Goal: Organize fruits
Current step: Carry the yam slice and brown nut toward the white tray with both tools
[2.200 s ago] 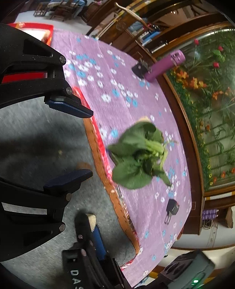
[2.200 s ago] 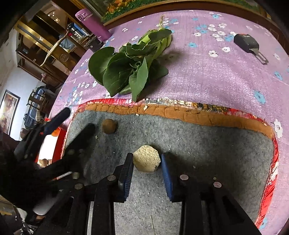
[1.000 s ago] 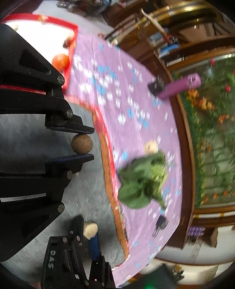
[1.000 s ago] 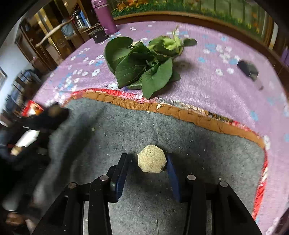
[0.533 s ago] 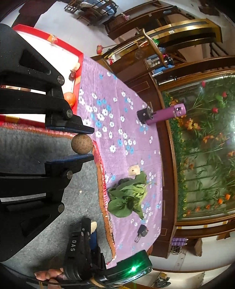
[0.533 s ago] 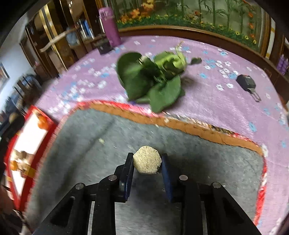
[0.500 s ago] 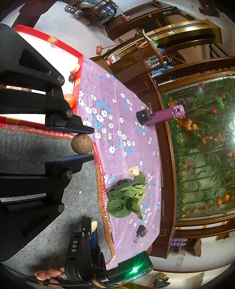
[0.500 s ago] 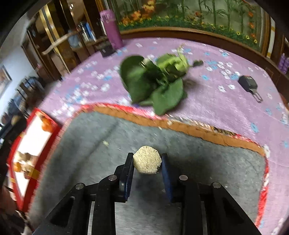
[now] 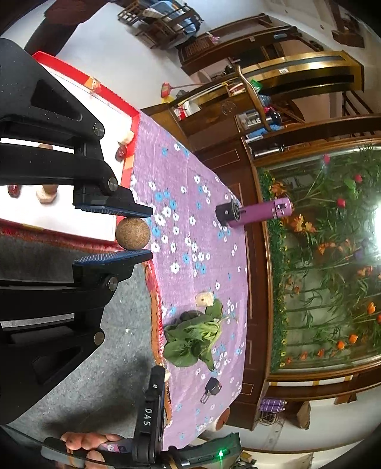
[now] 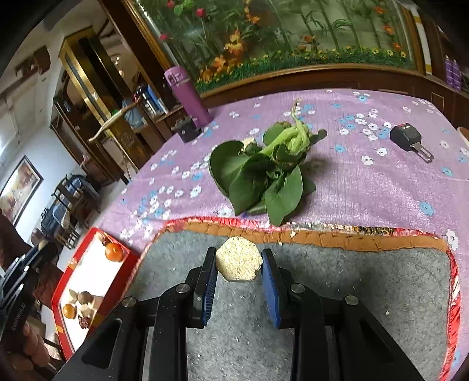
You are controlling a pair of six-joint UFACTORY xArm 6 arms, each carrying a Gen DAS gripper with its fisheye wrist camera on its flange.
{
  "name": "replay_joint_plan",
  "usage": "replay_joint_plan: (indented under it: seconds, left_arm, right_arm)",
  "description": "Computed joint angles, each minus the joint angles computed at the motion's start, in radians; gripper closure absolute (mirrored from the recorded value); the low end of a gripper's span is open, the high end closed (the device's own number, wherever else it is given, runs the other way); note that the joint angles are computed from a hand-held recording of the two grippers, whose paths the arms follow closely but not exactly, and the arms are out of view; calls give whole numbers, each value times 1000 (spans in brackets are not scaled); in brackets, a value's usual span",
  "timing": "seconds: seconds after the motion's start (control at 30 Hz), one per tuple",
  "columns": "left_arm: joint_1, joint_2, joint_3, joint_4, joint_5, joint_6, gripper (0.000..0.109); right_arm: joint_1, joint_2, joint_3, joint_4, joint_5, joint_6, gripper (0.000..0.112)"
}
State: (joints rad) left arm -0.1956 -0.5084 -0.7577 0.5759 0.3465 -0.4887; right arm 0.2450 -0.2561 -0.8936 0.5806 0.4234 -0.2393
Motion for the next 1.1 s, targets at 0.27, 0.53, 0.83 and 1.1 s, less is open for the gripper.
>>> replay_joint_plan:
  seconds: [0.27,0.53,0.83,1.1]
  left_arm:
    - [52,-64,57,-16,-4,-5,87]
    - [128,-123,120,-119,-28,88,87]
    - [196,-184,175,-250,-44,205,87]
    - [211,-250,212,-303,-20,258,87]
  right_arm:
    - [34,-19,24,36,-66,-19,83]
    - [129,-40,39,102,-137,-19,84]
    - [265,-32,32,124,-205,1,84]
    - [340,-63,55,59,-236,70,84]
